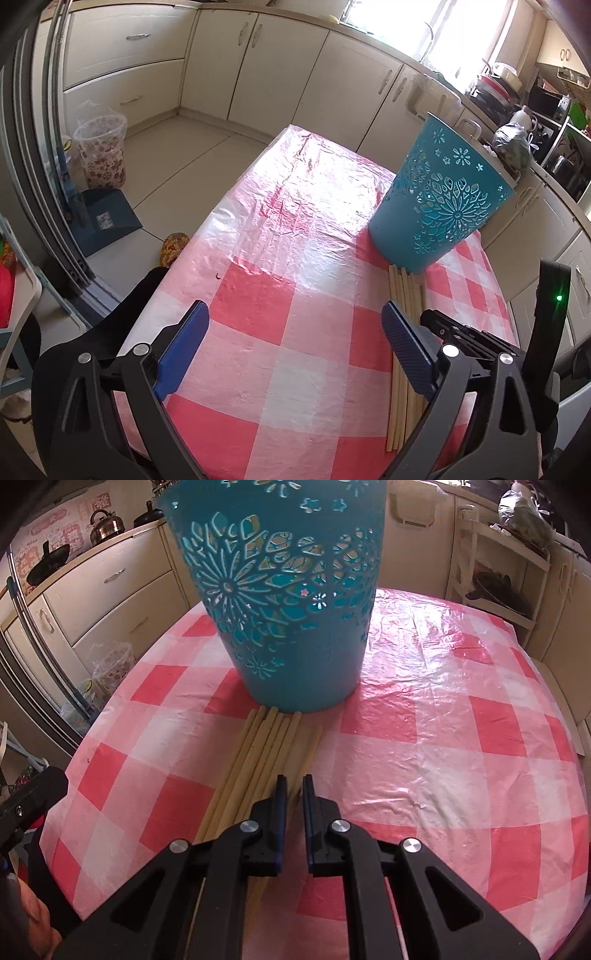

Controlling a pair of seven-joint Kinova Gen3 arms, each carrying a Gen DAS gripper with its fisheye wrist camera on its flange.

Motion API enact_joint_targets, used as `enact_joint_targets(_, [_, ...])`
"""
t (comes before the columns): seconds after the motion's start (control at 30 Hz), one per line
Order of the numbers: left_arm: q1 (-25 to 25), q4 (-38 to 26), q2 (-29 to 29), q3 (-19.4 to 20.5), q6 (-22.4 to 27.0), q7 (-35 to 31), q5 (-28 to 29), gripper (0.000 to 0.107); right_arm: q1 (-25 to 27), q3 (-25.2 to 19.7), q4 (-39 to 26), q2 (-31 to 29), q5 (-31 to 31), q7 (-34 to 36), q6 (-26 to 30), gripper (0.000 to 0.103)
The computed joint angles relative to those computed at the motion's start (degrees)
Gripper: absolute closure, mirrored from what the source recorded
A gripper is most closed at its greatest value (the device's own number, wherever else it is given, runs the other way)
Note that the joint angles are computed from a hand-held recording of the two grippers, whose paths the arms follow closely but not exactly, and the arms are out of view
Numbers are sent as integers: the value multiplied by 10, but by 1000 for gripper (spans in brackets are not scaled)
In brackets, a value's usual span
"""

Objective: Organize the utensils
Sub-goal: 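Grasp another wooden stick from the bundle with the right gripper, then grasp a wooden stick from the bundle with the left gripper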

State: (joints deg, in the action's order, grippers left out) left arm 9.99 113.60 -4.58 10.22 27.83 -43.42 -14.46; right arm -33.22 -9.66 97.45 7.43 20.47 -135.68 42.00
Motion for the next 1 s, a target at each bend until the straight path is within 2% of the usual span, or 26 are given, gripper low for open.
enact_joint_targets(0.1, [16, -29, 22, -1, 21, -25, 2, 17, 11, 1, 17, -15, -6, 18, -1, 95])
enact_joint_targets(0.2, [40, -81, 68, 13, 69, -14, -45, 17, 33, 3, 41, -35, -24, 42, -10, 95])
enact_joint_targets(0.37, [104, -162, 144, -5, 140, -12, -94, 17, 67, 1, 76, -59, -67, 73, -50, 97])
enact_joint_targets(0.47, [133, -197, 174, -24, 171, -14, -104, 17, 76, -2, 87, -64, -80, 81, -65, 96])
enact_joint_targets(0.6, [160, -230, 201, -45, 205, -17, -115, 17, 98, 3, 94, -68, -142, 135, -84, 96])
enact_joint_targets(1.0, [186, -274, 228, -65, 244, -29, -123, 17, 123, 9, 100, -70, -216, 204, -96, 96])
